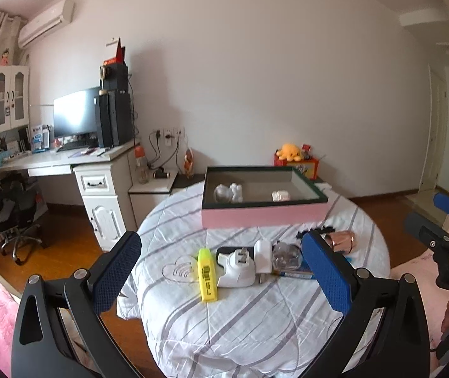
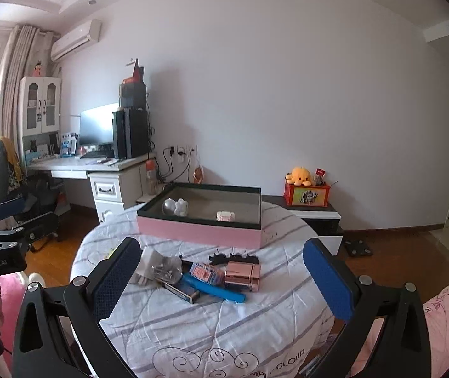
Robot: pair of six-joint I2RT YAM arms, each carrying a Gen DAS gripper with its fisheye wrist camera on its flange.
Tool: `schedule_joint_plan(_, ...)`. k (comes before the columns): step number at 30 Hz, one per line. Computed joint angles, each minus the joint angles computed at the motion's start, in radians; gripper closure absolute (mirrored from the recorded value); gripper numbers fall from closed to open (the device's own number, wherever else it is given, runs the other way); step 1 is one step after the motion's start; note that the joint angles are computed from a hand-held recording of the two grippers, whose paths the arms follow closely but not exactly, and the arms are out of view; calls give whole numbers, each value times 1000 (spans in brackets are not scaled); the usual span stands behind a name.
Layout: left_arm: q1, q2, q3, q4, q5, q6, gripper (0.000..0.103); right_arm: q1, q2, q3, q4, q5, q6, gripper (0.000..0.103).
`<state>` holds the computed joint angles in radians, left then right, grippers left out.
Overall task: Organize rigid objects
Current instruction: 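Withdraw both tools from the box back toward the remaining items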
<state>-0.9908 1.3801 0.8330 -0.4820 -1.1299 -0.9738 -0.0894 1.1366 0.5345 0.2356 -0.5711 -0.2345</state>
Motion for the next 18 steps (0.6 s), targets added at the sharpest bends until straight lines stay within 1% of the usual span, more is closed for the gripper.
schedule_joint_plan(5,73,55,-15,109,99,76,0,14,83,0,23,23,-23,0)
schedule_joint_plan(12,191,164,-25,239,251,169,0,56,254,60,27,78,-35,0)
schedule_joint_plan(16,243,223,-37,331,303,233,0,72,350,100,21,98,-36,0)
schedule_joint_plan(18,268,268,-21,352,325,273,0,78,394,122,18,108,-37,0)
